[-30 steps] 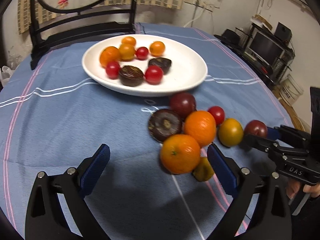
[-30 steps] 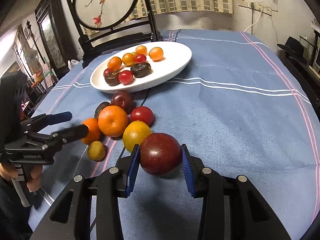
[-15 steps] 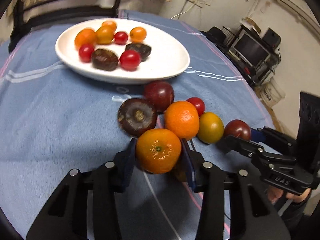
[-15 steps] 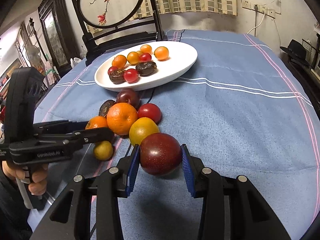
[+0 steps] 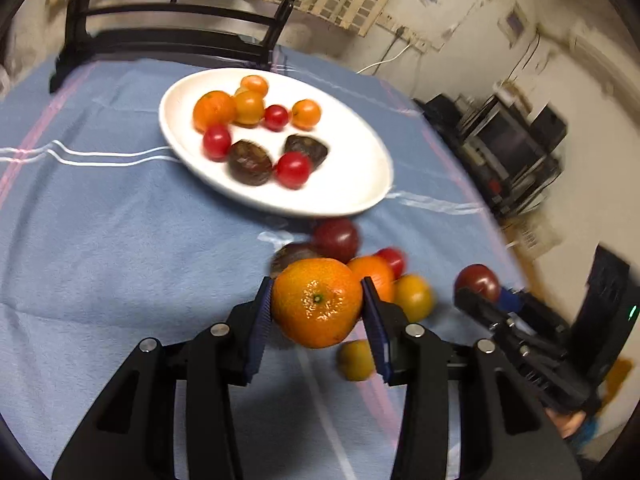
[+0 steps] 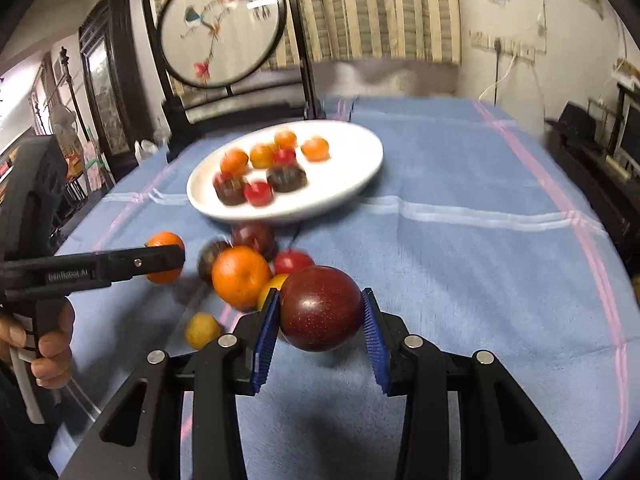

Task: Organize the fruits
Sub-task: 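Release the mandarin on the plate while the right tool drops the plum there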

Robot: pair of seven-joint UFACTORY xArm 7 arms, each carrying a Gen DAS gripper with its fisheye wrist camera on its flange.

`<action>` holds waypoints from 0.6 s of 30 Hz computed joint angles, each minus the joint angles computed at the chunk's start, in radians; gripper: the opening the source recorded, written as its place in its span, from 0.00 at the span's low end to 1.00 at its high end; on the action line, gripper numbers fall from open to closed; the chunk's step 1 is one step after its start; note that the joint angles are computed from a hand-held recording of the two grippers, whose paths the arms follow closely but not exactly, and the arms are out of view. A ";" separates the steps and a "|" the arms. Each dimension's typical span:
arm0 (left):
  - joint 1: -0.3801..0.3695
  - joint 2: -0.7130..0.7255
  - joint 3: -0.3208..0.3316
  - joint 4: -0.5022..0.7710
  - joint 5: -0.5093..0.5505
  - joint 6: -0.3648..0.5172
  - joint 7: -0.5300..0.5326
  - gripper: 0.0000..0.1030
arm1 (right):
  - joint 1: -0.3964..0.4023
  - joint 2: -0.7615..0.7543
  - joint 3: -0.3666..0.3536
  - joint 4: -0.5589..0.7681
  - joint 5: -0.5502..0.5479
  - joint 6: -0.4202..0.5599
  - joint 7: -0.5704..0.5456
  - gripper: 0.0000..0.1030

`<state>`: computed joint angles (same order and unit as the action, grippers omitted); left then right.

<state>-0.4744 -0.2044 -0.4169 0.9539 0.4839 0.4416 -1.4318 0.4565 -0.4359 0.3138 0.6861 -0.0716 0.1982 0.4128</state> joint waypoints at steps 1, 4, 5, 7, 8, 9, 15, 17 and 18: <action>0.030 -0.001 -0.025 0.016 -0.006 0.015 0.020 0.41 | 0.006 -0.001 -0.006 0.008 0.003 -0.012 -0.006 0.40; 0.014 0.035 -0.013 0.119 0.090 0.158 0.022 0.41 | 0.046 0.061 -0.048 0.105 0.035 -0.001 -0.060 0.40; 0.012 0.047 -0.002 0.143 0.095 0.166 0.028 0.41 | 0.042 0.089 -0.045 0.140 0.034 0.008 -0.069 0.40; 0.011 0.076 0.020 0.191 0.111 0.187 0.034 0.41 | -0.019 0.162 0.006 0.221 -0.025 0.019 -0.037 0.40; 0.009 0.088 0.029 0.206 0.126 0.197 0.029 0.41 | -0.038 0.191 0.021 0.251 -0.053 0.027 -0.018 0.40; 0.009 0.109 0.037 0.233 0.148 0.216 0.020 0.41 | -0.038 0.241 0.021 0.298 -0.065 0.044 -0.020 0.40; -0.025 0.236 0.121 0.344 0.151 0.273 0.046 0.41 | 0.009 0.465 -0.032 0.480 -0.113 0.115 0.018 0.40; -0.040 0.271 0.148 0.367 0.141 0.285 0.063 0.41 | 0.023 0.501 -0.049 0.500 -0.088 0.121 0.007 0.41; -0.044 0.283 0.162 0.368 0.131 0.276 0.063 0.41 | 0.028 0.515 -0.055 0.506 -0.073 0.120 -0.010 0.42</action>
